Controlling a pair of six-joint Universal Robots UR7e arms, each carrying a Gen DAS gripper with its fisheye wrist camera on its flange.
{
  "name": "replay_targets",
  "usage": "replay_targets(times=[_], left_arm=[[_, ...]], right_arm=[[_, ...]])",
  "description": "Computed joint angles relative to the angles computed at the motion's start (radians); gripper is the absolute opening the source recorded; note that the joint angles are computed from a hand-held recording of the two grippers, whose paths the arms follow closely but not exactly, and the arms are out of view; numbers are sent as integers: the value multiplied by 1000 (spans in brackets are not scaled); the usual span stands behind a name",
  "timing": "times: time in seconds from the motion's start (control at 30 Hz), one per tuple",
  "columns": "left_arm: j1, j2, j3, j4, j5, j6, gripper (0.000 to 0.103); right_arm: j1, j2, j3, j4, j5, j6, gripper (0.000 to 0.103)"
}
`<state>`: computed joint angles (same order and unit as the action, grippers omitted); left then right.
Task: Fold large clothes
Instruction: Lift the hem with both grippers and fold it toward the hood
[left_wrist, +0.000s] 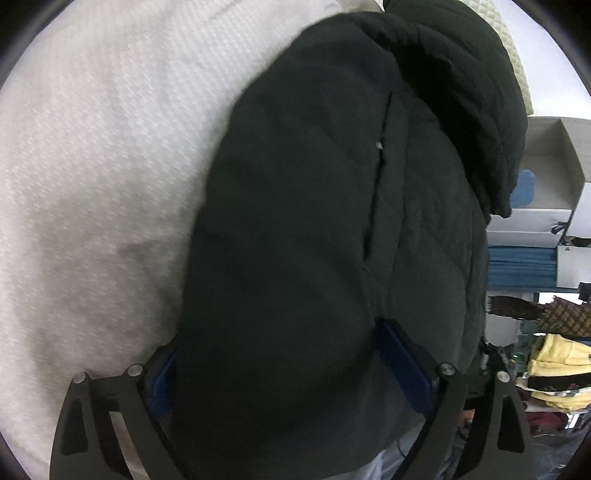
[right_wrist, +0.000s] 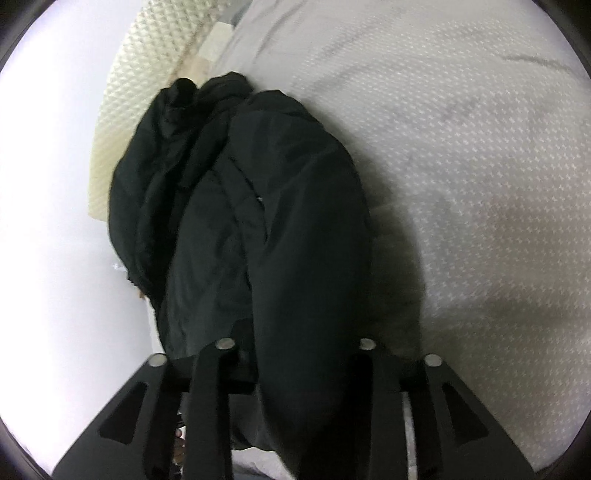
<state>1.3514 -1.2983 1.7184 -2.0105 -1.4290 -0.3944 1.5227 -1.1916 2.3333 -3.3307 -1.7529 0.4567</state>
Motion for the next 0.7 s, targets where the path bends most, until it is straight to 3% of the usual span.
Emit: replay_targets(times=[0.07, 0.13, 0.23, 0.27, 0.37, 0.4, 0.5, 0.6, 0.7], left_arm=[[-3, -4, 21, -32, -10, 1, 96], [-18, -9, 40, -44, -24, 19, 96], [-42, -16, 57, -64, -58, 44, 91], [-54, -17, 60, -72, -68, 49, 84], [-94, -30, 70, -75, -60, 40, 59], [-109, -38, 74, -71, -52, 38, 48], [-149, -71, 94, -76, -22, 19, 27], [-182, -123, 112, -91, 0, -21, 13], [-227, -191, 127, -101, 45, -17, 9]], right_arm=[[-16, 22, -13, 14, 27, 34, 53], [-50, 9, -3, 42, 82, 36, 54], [-55, -9, 0, 51, 106, 43, 54], [-51, -17, 12, 39, 114, 46, 53], [-39, -35, 27, 18, 131, 0, 31], [-17, -38, 18, 25, 111, -25, 26], [33, -56, 23, 19, 68, -76, 19], [42, -74, 36, -8, 79, -76, 14], [51, -98, 46, -35, 89, -79, 12]])
